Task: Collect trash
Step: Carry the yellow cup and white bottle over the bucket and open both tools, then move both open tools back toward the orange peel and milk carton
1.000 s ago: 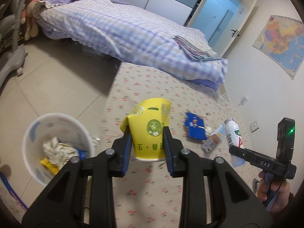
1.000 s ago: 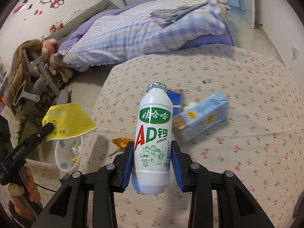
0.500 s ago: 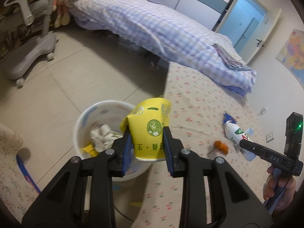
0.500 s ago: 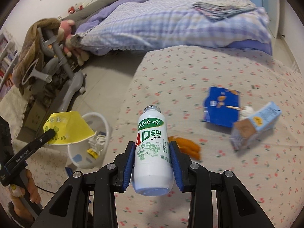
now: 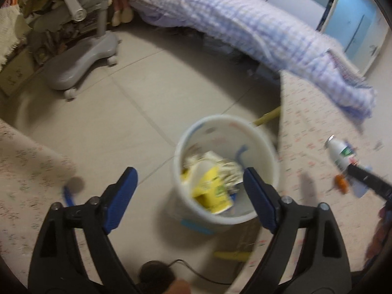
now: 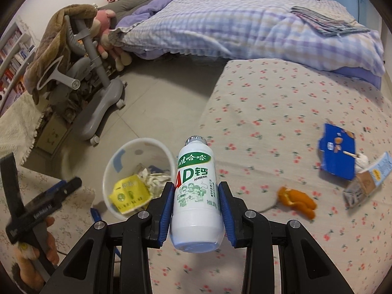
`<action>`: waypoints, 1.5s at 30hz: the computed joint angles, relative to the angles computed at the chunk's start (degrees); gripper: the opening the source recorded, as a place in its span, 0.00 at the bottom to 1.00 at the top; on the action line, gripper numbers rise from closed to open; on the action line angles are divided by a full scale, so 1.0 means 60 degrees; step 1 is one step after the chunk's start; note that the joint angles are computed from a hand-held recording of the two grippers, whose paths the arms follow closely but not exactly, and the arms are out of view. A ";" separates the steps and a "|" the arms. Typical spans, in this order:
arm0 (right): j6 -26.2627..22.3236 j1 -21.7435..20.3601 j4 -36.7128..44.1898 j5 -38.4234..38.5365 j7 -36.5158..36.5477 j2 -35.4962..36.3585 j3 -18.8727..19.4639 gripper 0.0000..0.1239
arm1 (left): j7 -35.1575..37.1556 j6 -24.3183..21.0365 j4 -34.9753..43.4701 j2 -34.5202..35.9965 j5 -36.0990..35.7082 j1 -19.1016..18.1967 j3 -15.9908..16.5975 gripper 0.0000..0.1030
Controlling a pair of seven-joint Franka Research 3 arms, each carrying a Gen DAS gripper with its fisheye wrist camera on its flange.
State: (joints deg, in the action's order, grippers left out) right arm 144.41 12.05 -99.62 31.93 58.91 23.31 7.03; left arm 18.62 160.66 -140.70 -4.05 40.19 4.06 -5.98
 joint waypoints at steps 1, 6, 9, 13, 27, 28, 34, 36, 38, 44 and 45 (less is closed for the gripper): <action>-0.0001 0.0053 0.0049 -0.0010 0.0030 0.0051 0.0029 0.30 | 0.0040 -0.0129 -0.0034 -0.0029 -0.0063 0.0000 0.0009 0.90; -0.0118 0.0272 0.0330 0.0030 0.0010 0.0335 0.0242 0.30 | 0.0666 -0.0274 -0.0191 -0.0139 -0.0966 0.0003 0.0103 0.91; -0.0220 0.0402 0.0490 0.0072 -0.0016 0.0516 0.0342 0.30 | 0.0577 -0.0372 -0.0205 -0.0215 -0.0801 0.0060 0.0049 0.91; -0.0302 0.0580 0.0729 -0.0019 0.0118 0.0785 0.0355 0.30 | 0.0592 -0.0334 -0.0264 -0.0264 -0.0852 0.0100 0.0054 0.91; 0.0012 0.0335 0.0671 0.0656 -0.0391 0.0703 0.0486 0.57 | 0.0758 -0.0201 -0.0298 -0.0304 -0.0997 0.0112 -0.0004 0.91; 0.0041 0.0341 0.0626 0.0628 -0.0369 0.0661 0.0451 0.57 | 0.0771 -0.0202 -0.0296 -0.0297 -0.1003 0.0102 -0.0010 0.91; 0.0205 0.0220 0.0236 0.0575 -0.0542 0.0317 0.0352 0.59 | 0.1135 -0.0070 -0.0261 -0.0229 -0.1371 0.0005 0.0014 0.91; 0.0216 0.0176 0.0119 0.0551 -0.0612 0.0222 0.0303 0.59 | 0.1044 -0.0127 -0.0201 -0.0197 -0.1247 -0.0003 -0.0039 0.91; 0.0270 0.0139 0.0007 0.0459 -0.0647 0.0130 0.0207 0.60 | 0.1072 -0.0134 -0.0157 -0.0153 -0.1248 -0.0043 -0.0053 0.91; 0.0638 -0.0054 -0.0327 0.0174 -0.0619 -0.0128 -0.0099 0.62 | 0.1252 -0.0190 0.0076 0.0072 -0.1309 -0.0227 -0.0103 0.91; 0.0676 -0.0096 -0.0366 0.0120 -0.0583 -0.0158 -0.0143 0.64 | 0.1270 -0.0216 0.0142 0.0125 -0.1299 -0.0269 -0.0119 0.91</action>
